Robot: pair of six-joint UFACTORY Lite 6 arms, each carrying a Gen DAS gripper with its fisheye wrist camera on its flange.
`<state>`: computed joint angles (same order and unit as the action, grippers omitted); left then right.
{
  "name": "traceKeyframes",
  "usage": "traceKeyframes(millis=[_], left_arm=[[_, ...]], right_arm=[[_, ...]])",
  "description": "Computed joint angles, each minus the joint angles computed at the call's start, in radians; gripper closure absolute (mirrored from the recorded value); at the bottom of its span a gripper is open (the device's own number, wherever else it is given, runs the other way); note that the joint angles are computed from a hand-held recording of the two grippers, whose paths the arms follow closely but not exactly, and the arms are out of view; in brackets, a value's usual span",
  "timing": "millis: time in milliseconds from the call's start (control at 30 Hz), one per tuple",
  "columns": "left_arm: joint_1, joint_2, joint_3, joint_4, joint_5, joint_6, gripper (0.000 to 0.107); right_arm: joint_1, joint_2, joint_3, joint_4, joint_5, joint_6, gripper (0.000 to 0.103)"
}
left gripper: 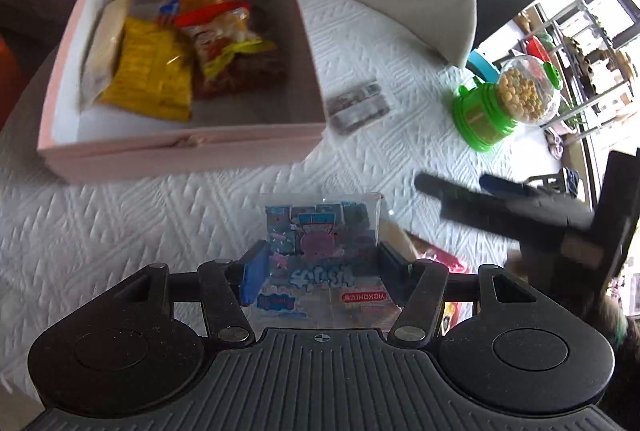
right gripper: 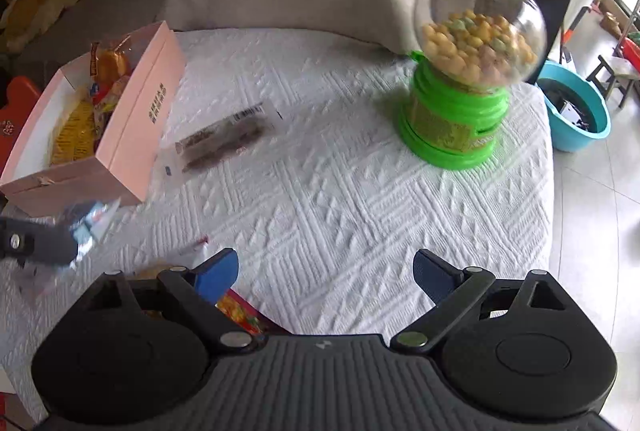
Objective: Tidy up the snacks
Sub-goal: 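Lift the candy packet with the left tool while the right tool approaches the brown stick snack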
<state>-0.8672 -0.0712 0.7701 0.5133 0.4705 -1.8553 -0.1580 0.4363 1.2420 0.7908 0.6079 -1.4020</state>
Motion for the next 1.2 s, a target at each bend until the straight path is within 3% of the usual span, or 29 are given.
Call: traceKeyframes(millis=[133,233,267,333,367,467,600,667,733,767,800,833,933,1033,1100,1200], left_arm=[[-0.116,-0.143,-0.158,0.035,0.06,-0.197,0.043],[-0.198,-0.218,-0.239,0.049,0.107,-0.294,0.043],[-0.23,-0.24,-0.26,0.057,0.129,-0.327,0.043],[-0.277,-0.258,-0.292,0.076,0.152,-0.393,0.043],[-0.293,-0.269,-0.312,0.084,0.151,-0.425,0.043],[-0.36,-0.322,-0.373,0.106,0.16,-0.534,0.043],[-0.415,-0.357,-0.422,0.098,0.157,-0.586,0.043],[-0.435,-0.369,-0.44,0.098,0.154,-0.598,0.043],[-0.446,-0.373,-0.451,0.106,0.151,-0.604,0.043],[-0.447,-0.373,-0.457,0.113,0.144,-0.604,0.043],[-0.45,-0.366,-0.458,0.117,0.138,-0.604,0.043],[-0.445,-0.351,-0.455,0.12,0.131,-0.596,0.043],[-0.426,-0.308,-0.42,0.098,0.136,-0.541,0.043],[-0.405,-0.289,-0.383,0.043,0.166,-0.457,0.043],[-0.397,-0.292,-0.369,0.02,0.191,-0.425,0.043],[-0.386,-0.323,-0.373,-0.009,0.218,-0.386,0.043]], right_arm=[[0.185,0.103,0.128,0.059,-0.119,0.142,0.008],[0.28,0.29,0.36,-0.063,-0.152,0.374,0.009],[0.294,0.365,0.465,-0.138,-0.106,0.463,0.014],[0.31,0.438,0.557,-0.223,-0.054,0.532,0.039],[0.314,0.42,0.541,-0.254,-0.052,0.515,0.043],[0.281,0.245,0.278,-0.233,-0.062,0.333,0.052],[0.211,-0.056,-0.14,-0.204,-0.103,0.093,0.052],[0.169,-0.162,-0.249,-0.22,-0.077,0.068,0.052],[0.106,-0.309,-0.379,-0.152,-0.084,-0.01,0.049],[0.08,-0.388,-0.442,-0.131,-0.094,-0.021,0.038],[0.057,-0.434,-0.475,-0.133,-0.095,0.01,0.025],[0.036,-0.456,-0.488,-0.158,-0.08,0.083,0.022],[-0.009,-0.441,-0.479,-0.238,0.022,0.33,0.021],[0.018,-0.53,-0.584,-0.169,-0.023,0.34,0.022],[0.092,-0.569,-0.634,-0.157,-0.044,0.372,0.03],[0.255,-0.558,-0.677,-0.167,-0.142,0.44,0.03]])
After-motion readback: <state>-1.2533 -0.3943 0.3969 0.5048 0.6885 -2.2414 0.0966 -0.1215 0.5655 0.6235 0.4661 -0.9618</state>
